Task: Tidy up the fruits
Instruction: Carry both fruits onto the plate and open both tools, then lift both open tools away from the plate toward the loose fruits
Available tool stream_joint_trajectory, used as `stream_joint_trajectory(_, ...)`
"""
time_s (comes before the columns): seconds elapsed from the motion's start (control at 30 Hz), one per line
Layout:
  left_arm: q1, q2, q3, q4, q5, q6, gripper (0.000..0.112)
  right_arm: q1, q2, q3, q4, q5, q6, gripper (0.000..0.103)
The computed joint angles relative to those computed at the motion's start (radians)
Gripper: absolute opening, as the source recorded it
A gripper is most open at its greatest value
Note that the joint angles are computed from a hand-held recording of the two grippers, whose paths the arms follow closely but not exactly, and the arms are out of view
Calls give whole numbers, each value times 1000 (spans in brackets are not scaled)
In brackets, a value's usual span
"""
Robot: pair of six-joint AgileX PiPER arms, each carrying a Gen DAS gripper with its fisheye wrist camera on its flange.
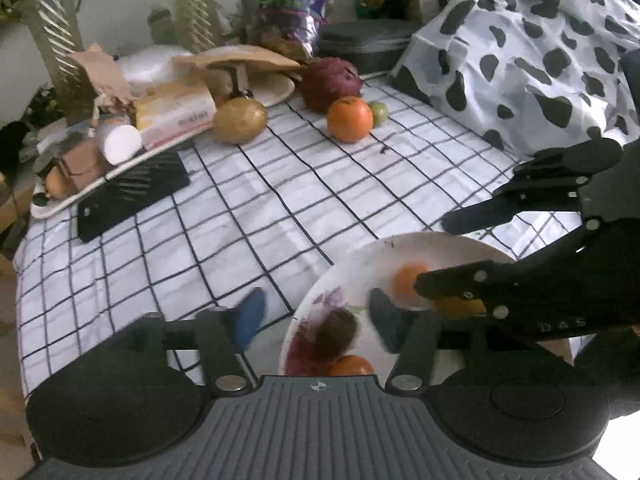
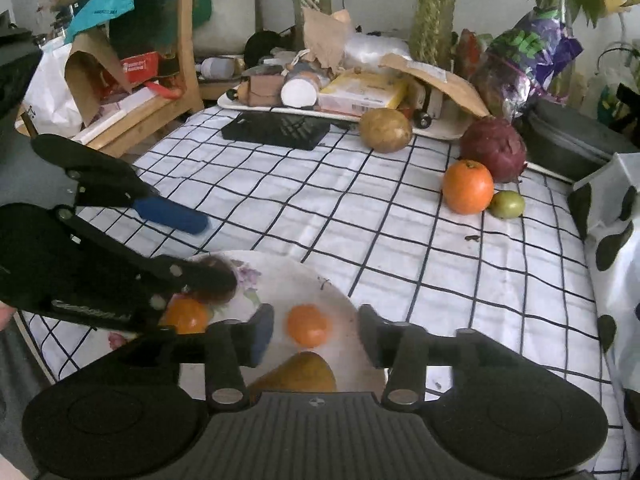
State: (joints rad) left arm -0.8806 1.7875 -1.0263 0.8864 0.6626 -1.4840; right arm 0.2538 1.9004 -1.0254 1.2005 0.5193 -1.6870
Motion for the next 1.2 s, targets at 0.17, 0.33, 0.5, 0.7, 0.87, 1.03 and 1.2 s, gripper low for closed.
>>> stream_joint_trajectory(0.17, -14, -28, 23, -4, 9, -29, 61, -21, -34, 36, 52, -4, -48, 78)
stream_joint_trajectory(0.33, -28, -44, 36, -12, 18, -49, 61, -37, -69, 72, 82, -25, -70, 90)
stream_joint_trajectory(0.5, -45, -69, 52, 32, 13, -110, 61, -50, -109, 128, 159, -60, -156, 102)
stream_joint_trajectory(0.7, -39, -41, 16, 60, -8, -113, 61, -42, -109, 138, 251, -150, -214, 103)
stream_joint_trajectory(0.87, -24, -2, -27, 100, -31, -99, 61, -54, -87, 114, 294, -191, -207, 103)
stream_joint_trajectory(1.03, 3, 45, -78, 123, -45, -68, 61, -59, -47, 66, 325, -225, -202, 103)
stream_joint_trajectory(1.2, 40, 91, -130, 131, -65, -22, 61, -69, 3, -3, 295, -239, -123, 103)
